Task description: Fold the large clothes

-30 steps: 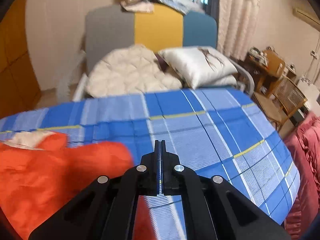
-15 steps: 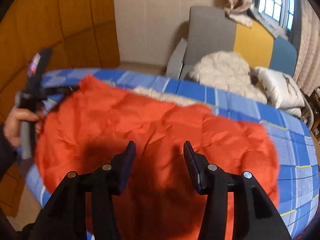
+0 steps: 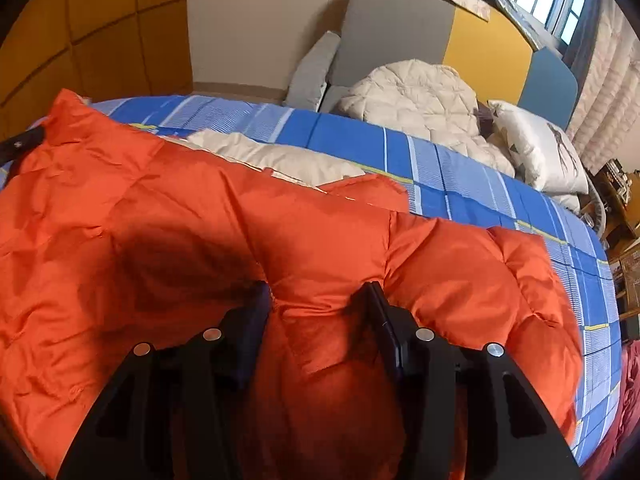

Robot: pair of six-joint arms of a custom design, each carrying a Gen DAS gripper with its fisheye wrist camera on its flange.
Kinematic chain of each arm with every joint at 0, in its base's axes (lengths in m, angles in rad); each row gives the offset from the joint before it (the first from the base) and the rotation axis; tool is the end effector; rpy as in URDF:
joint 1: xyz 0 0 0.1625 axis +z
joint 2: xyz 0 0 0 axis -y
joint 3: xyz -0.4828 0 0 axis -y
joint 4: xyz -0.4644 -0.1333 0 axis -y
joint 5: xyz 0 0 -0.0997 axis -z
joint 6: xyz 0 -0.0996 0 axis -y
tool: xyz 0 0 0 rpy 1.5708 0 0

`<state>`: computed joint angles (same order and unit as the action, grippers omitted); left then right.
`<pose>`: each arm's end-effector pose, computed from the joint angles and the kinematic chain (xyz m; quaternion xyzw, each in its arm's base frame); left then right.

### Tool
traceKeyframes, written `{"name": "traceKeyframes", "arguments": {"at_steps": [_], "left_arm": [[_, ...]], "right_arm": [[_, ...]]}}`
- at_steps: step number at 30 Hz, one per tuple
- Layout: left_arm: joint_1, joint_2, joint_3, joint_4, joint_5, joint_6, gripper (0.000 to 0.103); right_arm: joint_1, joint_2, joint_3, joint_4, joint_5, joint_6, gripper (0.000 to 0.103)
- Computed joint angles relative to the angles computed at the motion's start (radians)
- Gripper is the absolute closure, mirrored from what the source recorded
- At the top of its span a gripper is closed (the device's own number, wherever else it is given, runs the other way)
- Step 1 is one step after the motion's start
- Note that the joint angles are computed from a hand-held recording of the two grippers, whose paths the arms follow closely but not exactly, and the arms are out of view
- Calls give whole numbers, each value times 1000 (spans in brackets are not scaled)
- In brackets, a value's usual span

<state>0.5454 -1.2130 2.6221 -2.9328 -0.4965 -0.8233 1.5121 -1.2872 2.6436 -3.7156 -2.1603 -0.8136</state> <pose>-0.1771 -0.3658 0.1043 0.0986 0.8533 -0.3961 0.3243 0.0565 -0.3668 0.1846 0.2219 -0.8624 0.2198 0.3984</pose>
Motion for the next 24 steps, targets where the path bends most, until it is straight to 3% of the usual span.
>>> {"name": "traceKeyframes", "arguments": {"at_steps": [5, 11, 14, 19, 24], "left_arm": [[-4, -1, -2, 10, 8, 0, 101], [-16, -62, 11, 120, 29, -101, 101], [-48, -126, 23, 239, 45, -197, 88], [-159, -247, 48, 447, 46, -365, 81], [-296, -291, 70, 506, -1, -452, 78]], "right_arm": [[-15, 41, -28, -4, -12, 2, 54], [-23, 49, -39, 10, -15, 28, 53], [-24, 35, -41, 39, -15, 50, 53], [-32, -27, -37, 131, 9, 110, 53], [-47, -170, -1, 229, 84, 178, 53]]}}
